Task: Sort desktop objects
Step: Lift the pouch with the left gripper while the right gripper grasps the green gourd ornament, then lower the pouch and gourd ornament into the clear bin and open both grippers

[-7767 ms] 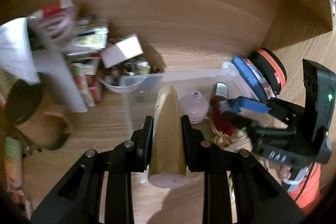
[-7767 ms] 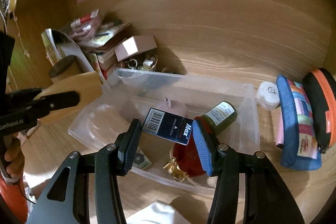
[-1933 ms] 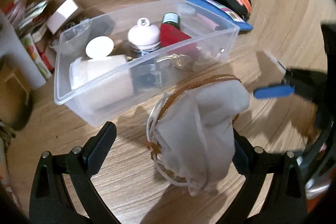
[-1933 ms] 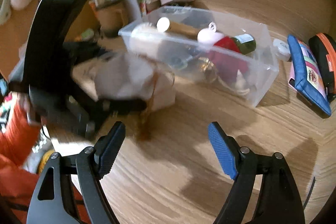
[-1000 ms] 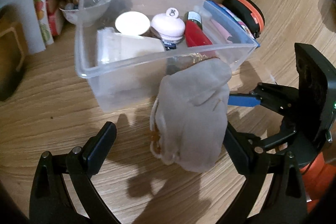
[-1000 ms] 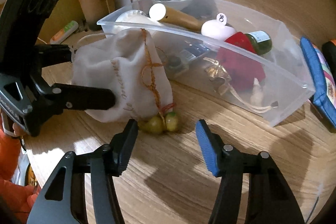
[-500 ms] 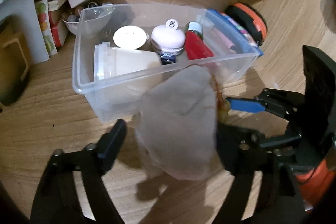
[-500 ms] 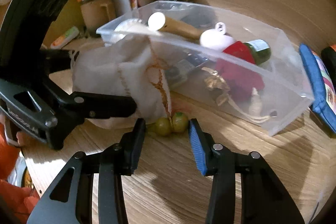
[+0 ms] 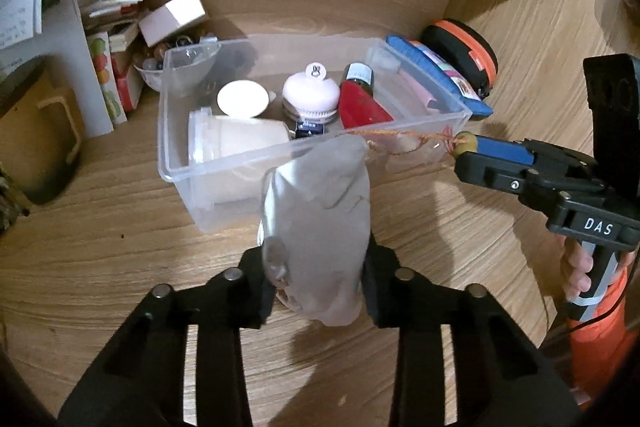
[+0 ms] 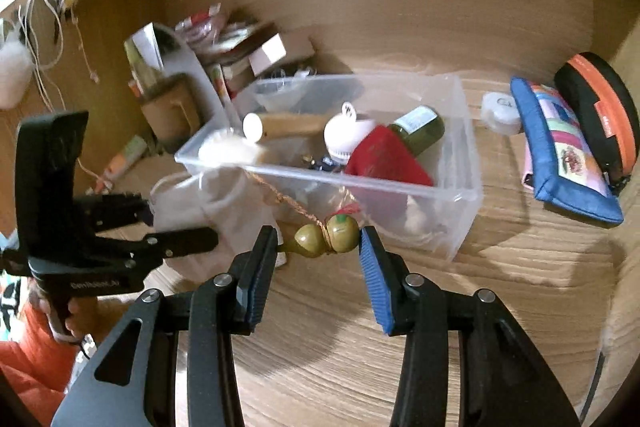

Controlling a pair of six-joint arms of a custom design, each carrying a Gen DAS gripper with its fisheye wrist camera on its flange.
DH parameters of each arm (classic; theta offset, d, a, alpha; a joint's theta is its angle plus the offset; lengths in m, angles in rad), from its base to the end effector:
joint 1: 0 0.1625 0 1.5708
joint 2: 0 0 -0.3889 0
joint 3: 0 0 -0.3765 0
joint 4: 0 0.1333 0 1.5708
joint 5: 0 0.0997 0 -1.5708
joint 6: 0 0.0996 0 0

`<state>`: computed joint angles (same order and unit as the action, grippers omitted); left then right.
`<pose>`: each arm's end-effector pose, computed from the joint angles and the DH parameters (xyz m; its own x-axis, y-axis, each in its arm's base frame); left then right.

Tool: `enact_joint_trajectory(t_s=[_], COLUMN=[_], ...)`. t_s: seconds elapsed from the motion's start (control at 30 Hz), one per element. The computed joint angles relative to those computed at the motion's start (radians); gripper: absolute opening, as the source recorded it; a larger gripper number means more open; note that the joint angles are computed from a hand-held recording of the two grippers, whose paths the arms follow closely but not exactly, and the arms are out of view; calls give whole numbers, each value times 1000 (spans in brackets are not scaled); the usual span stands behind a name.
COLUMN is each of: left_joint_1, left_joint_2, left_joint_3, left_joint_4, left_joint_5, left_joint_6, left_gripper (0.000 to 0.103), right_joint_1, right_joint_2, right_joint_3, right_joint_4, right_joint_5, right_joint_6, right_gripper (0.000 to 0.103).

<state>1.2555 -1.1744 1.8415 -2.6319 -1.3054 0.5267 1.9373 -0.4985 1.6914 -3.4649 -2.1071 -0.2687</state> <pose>-0.0267 -0.5960 0.2378 -0.6761 0.6172 -0.4023 0.7244 0.6566 -0.2101 0.2962 -0.5417 -0.0026 -0.8149 -0.1897 0.5477 -0.5084 0.6877 -0.5183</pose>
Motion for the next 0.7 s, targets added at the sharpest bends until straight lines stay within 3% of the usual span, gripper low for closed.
enact_joint_trajectory(t_s=[0.27,0.7], left_joint_1=[-34,-77], left_joint_2=[-40,-86], left_joint_3=[50,75], left_joint_4=[-75,-111], left_joint_5=[27,18], left_joint_6=[16,14], left_gripper=[24,23], right_joint_1=[6,38], right_joint_2=[-31,-48], right_joint_3=[26,24], right_joint_4=[-27,-72], right_joint_5=[40,77], right_joint_6=[19,-1], right_gripper=[39,39])
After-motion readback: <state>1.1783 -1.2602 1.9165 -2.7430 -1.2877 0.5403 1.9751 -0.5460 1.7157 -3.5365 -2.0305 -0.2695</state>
